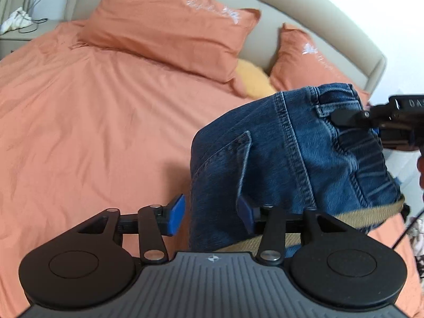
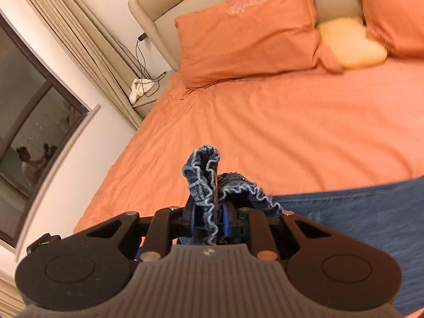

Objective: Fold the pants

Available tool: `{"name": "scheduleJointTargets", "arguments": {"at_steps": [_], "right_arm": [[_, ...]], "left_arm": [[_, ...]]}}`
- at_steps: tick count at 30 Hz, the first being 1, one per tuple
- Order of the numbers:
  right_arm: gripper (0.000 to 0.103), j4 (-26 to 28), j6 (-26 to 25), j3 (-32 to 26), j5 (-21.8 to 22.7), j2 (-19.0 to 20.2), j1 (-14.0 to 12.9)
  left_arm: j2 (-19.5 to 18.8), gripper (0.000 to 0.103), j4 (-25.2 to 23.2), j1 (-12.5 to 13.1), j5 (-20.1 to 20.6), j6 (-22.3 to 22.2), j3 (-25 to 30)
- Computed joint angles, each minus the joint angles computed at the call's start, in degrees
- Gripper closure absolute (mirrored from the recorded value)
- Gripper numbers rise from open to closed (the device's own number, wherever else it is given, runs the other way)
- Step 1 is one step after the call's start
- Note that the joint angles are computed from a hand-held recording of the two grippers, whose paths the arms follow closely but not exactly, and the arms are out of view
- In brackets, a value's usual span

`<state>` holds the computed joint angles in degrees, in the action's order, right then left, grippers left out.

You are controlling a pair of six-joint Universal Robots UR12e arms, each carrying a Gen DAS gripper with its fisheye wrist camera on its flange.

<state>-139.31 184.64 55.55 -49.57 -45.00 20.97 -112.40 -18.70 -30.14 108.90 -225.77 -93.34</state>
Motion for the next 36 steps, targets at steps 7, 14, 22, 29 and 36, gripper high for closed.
{"name": "scheduleJointTargets", "arguments": {"at_steps": [7,14,22,29,36], "right_arm": [[0.088,3.4,-2.4,1.2,-6.2,-2.7,-2.8],[0.088,7.1,-2.8,1.6,-10.1,-1.0,-6.6],[0.089,9.1,-4.8,1.2,-15.5,3.9,-8.2],[0.088,7.9,-6.6,0.5,-21.4,5.7,-7.4],[0.09,3.9,-7.9,1.5,-14.1,2.3,-8.5]], "left_arm": [[-2.0,0.051,-2.2,-0.6,-1.2,2.6,2.7],[-4.8,0.059,-4.7,-0.4,-4.7,3.9,6.3],[-8.9,0.061,-8.4,0.3,-7.3,6.5,12.1],[-10.2,0.062,-10.8,0.6,-7.8,6.7,13.7],[-10.7,0.064,-9.8,1.0,-6.8,6.1,13.8]]}}
